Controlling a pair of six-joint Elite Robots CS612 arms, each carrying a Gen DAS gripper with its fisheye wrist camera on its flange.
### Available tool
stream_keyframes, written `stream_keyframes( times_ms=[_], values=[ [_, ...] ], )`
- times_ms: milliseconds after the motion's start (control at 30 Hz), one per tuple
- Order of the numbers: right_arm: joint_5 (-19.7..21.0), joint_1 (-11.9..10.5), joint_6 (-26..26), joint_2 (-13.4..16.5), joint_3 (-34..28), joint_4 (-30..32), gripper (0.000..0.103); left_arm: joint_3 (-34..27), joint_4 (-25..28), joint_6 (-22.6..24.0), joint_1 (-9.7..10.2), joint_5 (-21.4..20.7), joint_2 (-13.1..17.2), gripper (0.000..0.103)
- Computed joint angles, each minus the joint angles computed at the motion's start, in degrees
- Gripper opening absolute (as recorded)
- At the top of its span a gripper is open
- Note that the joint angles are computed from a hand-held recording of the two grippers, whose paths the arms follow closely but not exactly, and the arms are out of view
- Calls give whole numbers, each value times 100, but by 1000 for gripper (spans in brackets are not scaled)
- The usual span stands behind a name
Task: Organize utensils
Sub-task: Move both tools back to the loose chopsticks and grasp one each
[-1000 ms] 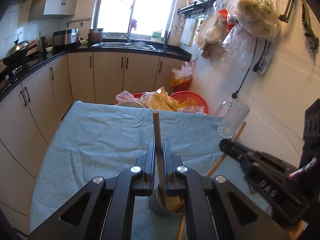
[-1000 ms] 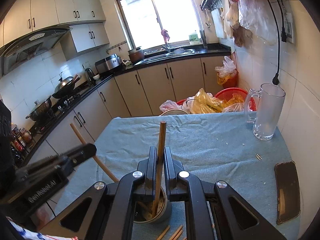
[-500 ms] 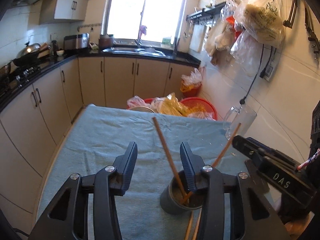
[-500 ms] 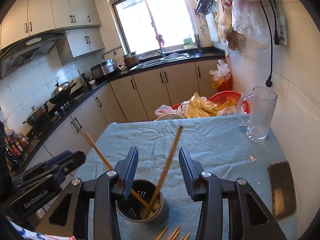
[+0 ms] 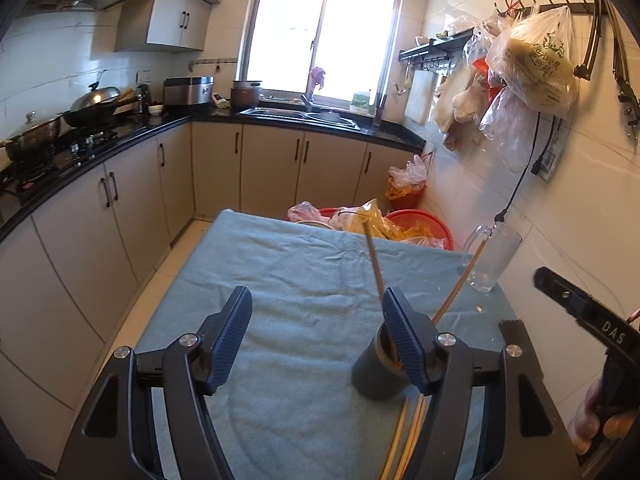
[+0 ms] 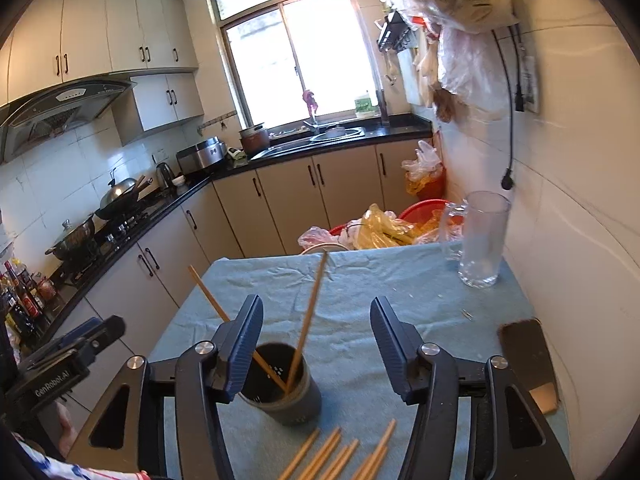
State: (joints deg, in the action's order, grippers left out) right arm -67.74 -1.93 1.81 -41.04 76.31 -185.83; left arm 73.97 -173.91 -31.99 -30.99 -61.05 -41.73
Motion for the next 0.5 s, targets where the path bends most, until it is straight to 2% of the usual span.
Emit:
stream_keyframes(
  times_ms=[233, 333, 500],
  values=[
    [-19, -176, -5, -178, 588, 65, 66, 563, -32, -163, -103, 91, -199, 70],
    [-26, -238, -170, -187, 808, 405, 66, 703, 56, -248, -125, -82, -184, 70],
    [-11, -272, -497, -107, 1013, 1005, 66, 616, 534, -212, -134, -564, 7, 70]
  ],
)
